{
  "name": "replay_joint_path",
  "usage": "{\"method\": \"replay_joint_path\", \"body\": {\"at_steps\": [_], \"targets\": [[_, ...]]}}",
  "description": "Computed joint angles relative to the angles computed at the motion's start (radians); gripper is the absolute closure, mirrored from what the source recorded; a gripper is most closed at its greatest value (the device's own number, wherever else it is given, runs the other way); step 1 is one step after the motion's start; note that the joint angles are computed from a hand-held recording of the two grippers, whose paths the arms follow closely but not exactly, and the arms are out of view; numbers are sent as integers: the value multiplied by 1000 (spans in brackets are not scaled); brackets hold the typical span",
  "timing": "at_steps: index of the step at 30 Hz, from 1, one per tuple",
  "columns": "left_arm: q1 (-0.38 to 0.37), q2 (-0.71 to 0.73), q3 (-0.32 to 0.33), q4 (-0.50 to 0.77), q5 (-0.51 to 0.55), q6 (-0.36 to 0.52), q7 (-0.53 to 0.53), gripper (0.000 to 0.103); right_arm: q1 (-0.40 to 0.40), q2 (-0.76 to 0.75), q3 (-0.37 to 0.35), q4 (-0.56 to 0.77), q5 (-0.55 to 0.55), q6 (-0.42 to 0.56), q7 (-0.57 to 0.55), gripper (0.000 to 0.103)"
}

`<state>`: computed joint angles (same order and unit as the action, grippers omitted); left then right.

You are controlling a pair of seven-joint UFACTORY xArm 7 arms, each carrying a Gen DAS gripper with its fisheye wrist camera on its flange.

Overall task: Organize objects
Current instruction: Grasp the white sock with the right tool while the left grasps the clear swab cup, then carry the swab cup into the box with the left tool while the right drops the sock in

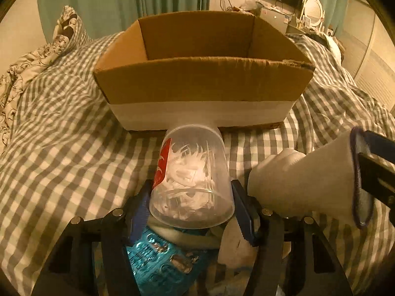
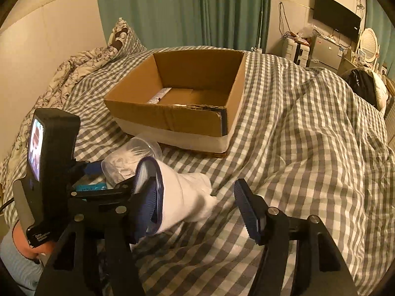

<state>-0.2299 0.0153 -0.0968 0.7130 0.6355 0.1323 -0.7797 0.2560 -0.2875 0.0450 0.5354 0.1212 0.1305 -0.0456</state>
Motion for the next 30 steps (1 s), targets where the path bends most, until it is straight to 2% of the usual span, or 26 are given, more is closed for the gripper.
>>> {"method": "replay_joint_path", "body": {"at_steps": [4, 8, 10, 11, 12, 14, 19, 26, 30], "targets": [[20, -59, -5, -52, -78, -9, 54, 40, 17, 28, -3, 20, 13, 31, -14, 41], [87, -141, -40, -104, -24, -11, 10, 40, 33, 78, 2, 37, 37, 48, -37, 41], [115, -170, -60, -120, -30, -11, 16, 40, 48, 91, -2, 42, 67, 52, -63, 57], [125, -188, -67, -132, -39, -15, 23, 40, 69, 94, -15, 46, 102, 53, -99, 79], [128, -211, -66, -148, -63, -20, 43, 40, 68, 92, -10, 45, 95, 50, -93, 84], [127, -244, -66, -169, -114, -23, 85, 40, -3, 72, 60, 32, 1, 43, -3, 89], [131, -329, -88, -211, -208, -27, 166, 40, -34, -36, 94, 7, -88, 63, 83, 92], [77, -404, -44, -186, -357, -33, 310, 40, -5, -165, 51, 70, -104, 58, 48, 93], [153, -372, -108, -98, -365, -36, 332, 40, -28, -134, 53, 164, -121, 32, 41, 93]]}}
